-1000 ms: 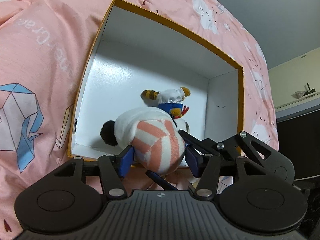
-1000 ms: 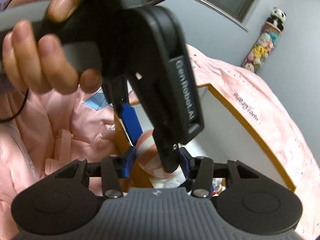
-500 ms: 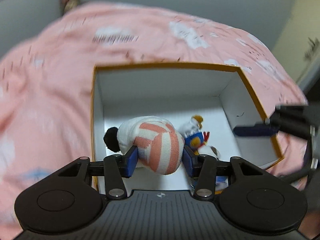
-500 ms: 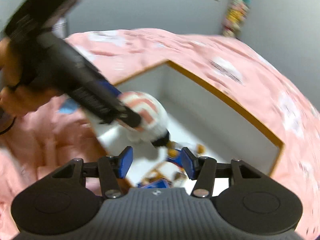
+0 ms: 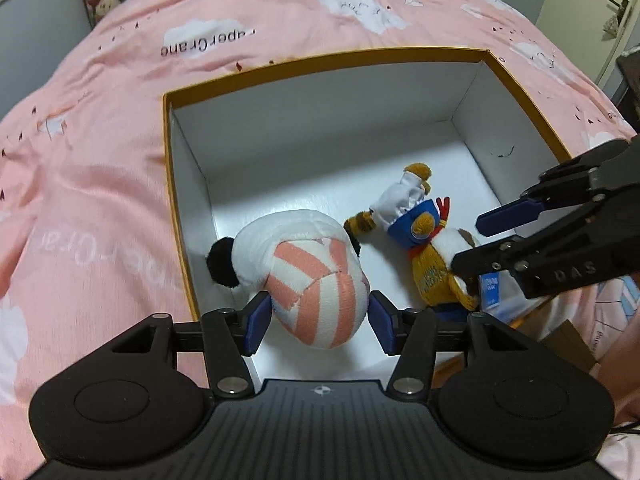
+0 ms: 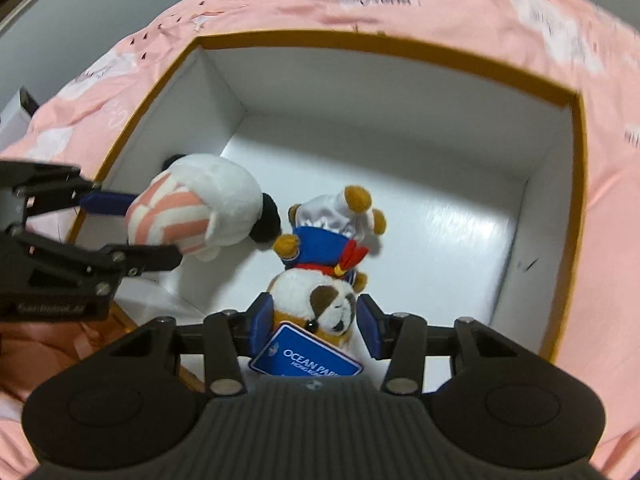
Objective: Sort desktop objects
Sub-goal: 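Lower the striped plush into the box beside the dog plush with the left tool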
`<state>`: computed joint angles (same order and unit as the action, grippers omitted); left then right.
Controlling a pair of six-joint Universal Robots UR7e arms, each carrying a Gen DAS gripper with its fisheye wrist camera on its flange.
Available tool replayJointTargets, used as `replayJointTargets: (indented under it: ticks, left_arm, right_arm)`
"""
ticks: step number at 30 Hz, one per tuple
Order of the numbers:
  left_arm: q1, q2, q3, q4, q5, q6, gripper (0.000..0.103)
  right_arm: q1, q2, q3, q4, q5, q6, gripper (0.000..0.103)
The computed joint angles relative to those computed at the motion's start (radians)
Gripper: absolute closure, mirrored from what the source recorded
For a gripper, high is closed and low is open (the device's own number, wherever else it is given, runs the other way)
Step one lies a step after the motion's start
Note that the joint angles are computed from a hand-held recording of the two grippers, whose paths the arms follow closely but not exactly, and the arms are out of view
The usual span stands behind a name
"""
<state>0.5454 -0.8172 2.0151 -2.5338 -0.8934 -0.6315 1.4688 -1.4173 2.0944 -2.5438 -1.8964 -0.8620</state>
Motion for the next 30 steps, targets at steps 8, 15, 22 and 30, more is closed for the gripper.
replayJointTargets:
  ticks: [8, 15, 22, 30]
  left_arm:
    - [0.006, -0.05, 0.025, -0.048, -0.065, -0.047, 0.041]
    - [-0.01, -0.005, -0.017, -0.023, -0.041, -0.004, 0.043]
    - [-0.015, 0.108, -0.159, 0.249, 0.042, -0.083, 0.043]
    - [-0.002, 0.151, -0.224, 0.431, 0.105, -0.126, 0.04]
  right_arm:
    - [-0.006, 0.002, -0.017, 0.047, 0.003, 0.05, 0.05]
    - [-0.004, 0.003, -0.009, 0.019, 0.006, 0.048, 0.05]
    - [-0.009, 0.005, 0.003, -0.021, 0.009, 0.024, 0.049]
    - [-0.019, -0.002, 0.014, -0.08, 0.022, -0.003, 0.048]
